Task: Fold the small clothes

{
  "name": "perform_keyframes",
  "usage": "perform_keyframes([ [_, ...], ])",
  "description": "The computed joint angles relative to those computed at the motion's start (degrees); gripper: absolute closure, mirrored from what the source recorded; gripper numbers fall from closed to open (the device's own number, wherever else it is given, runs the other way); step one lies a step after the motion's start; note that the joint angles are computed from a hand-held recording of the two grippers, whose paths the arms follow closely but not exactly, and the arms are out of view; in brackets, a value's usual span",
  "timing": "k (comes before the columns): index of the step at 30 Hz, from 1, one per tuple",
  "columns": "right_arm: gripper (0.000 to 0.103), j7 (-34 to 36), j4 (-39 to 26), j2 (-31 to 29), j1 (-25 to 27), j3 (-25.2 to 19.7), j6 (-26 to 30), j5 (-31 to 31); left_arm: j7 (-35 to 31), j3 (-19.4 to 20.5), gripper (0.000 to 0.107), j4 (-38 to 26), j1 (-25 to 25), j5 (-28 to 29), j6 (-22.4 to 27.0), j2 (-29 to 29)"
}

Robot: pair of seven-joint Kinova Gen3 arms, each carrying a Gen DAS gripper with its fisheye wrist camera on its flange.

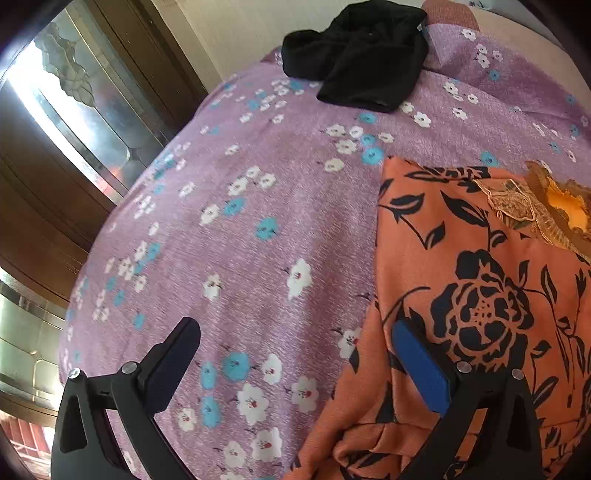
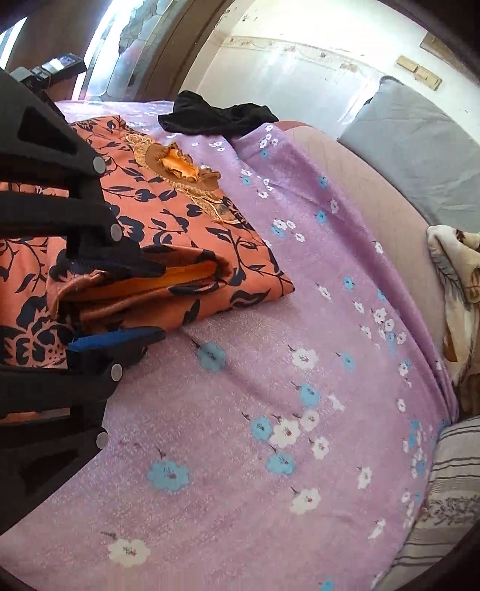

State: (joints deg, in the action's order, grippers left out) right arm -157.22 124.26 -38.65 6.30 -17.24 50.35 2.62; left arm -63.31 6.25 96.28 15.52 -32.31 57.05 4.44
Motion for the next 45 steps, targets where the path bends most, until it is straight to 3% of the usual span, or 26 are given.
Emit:
perform_keyframes([
  [3,0.07,-2.0,-3.8,-1.4,3.8,-7.9,2.7,5.7,4.6,-2.2,0.004,2.0,3.8,-6.2,-2.1,-2.4],
  [5,0.07,-1.0,-4.8,-2.0,4.5,-10.5,1.1,6.6,5.2,-0.3,0.004,3.4,2.0,-6.5,-4.7,-3.9],
  [8,0.07,2.2,-4.5,0.4,-0.6,-8.3,-2.7,3.8,0.9,1.7,0.004,4.2,0.0,-3.3,-7.0,-4.9],
  [10,0.07,3.1,-3.2,2.2,-3.7,-6.4,-4.8,1.1,-0.3,2.9,0.004,4.9,0.5,-4.1,-7.2,-4.6],
  [13,0.07,1.9,-1.8,5.3,-2.2,-6.7,-2.5,-0.6,-0.5,4.1,0.004,4.8,1.8,-6.5,-4.7,-2.8],
  [17,0.075,-1.7,3.6,1.4,-3.0,-1.9,-6.4,-0.2,2.5,3.3,0.004,4.2,3.5,-10.3,-1.4,-0.7],
  [20,0.073,-2.2,1.6,1.4,0.8,-4.2,-5.1,1.3,0.8,1.9,0.004,2.7,2.6,-6.5,-1.1,-0.4],
  [24,0.071,-1.9,-2.5,6.5,2.6,-7.1,-3.9,5.0,-1.3,1.8,0.004,3.7,2.2,-3.8,-4.6,-2.4],
  [27,0.072,-2.8,-4.1,13.7,2.5,-7.6,-1.4,6.9,0.1,3.1,0.004,5.2,3.3,-7.1,-5.1,-2.2],
  [29,0.072,-4.9,-4.1,14.9,2.1,-7.4,-1.7,8.4,1.8,3.0,0.004,5.4,5.0,-10.2,-3.7,-1.1],
  [32,0.071,-5.4,-6.2,15.7,-1.5,-4.8,-0.2,9.1,0.8,2.9,0.004,4.7,4.3,-8.7,-3.6,-1.2],
  [36,0.071,-4.1,-6.5,15.5,-7.3,-1.5,-5.8,7.0,-0.6,2.4,0.004,4.3,3.4,-5.9,-4.9,-2.2],
  [42,0.071,0.4,-12.1,25.2,-16.8,-3.1,-10.9,6.7,-0.6,2.7,0.004,4.2,3.4,-6.5,-4.0,-1.5],
  [45,0.07,-1.1,-15.5,31.6,-21.0,-4.4,-7.6,8.4,-1.7,2.3,0.004,3.7,3.0,-5.1,-3.9,-1.1],
])
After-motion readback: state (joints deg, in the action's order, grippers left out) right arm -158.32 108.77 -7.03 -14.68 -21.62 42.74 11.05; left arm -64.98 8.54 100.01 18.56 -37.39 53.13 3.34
